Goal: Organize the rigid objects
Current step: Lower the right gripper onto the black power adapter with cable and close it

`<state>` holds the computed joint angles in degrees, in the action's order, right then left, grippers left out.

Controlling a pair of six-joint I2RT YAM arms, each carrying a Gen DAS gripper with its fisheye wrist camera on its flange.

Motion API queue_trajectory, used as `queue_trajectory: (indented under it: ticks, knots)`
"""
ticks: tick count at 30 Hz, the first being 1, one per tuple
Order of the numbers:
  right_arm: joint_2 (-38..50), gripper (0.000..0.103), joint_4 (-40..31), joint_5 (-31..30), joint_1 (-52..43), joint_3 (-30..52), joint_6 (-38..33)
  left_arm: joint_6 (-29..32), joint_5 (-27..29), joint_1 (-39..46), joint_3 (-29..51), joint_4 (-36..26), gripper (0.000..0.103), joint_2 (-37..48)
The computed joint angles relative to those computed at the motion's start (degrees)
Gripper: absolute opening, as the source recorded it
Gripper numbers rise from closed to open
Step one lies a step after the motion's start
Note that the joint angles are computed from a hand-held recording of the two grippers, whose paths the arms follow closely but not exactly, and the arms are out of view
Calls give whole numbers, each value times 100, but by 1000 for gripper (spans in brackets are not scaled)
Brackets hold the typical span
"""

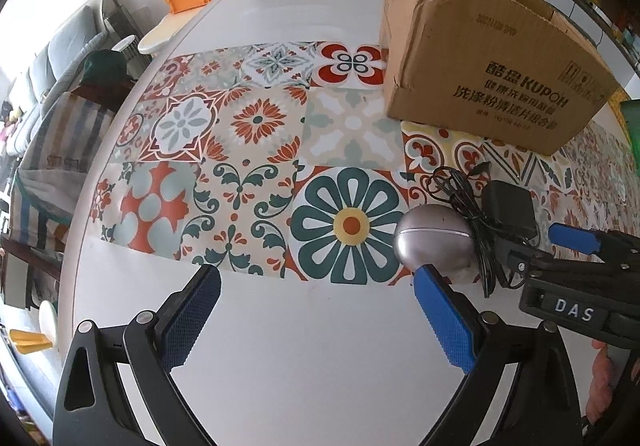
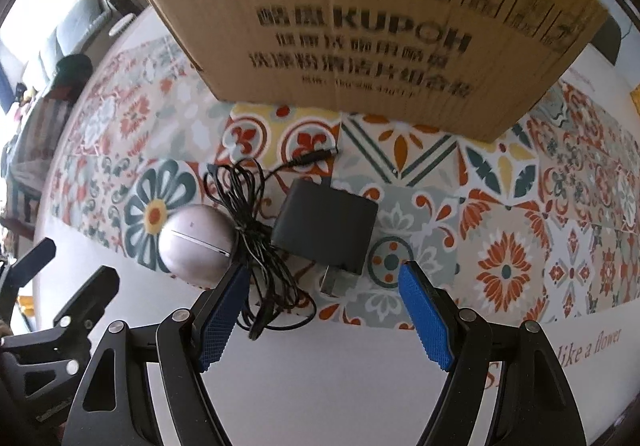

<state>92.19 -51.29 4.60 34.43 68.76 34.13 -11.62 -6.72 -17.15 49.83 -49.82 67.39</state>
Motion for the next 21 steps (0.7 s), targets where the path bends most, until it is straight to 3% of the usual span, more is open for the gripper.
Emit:
queue_trajectory:
  ticks: [12,15,21]
  knots:
    - [665,77,-174,40,-24,312,-315,-17,101,-104,72,93,99,293]
    - [1049,86,-275,220,-9,687,-513,-18,103,-139,91,117,99,366]
    - [1616,92,-413,541,60,1327,-820,-32,156,-170,129,128,99,536]
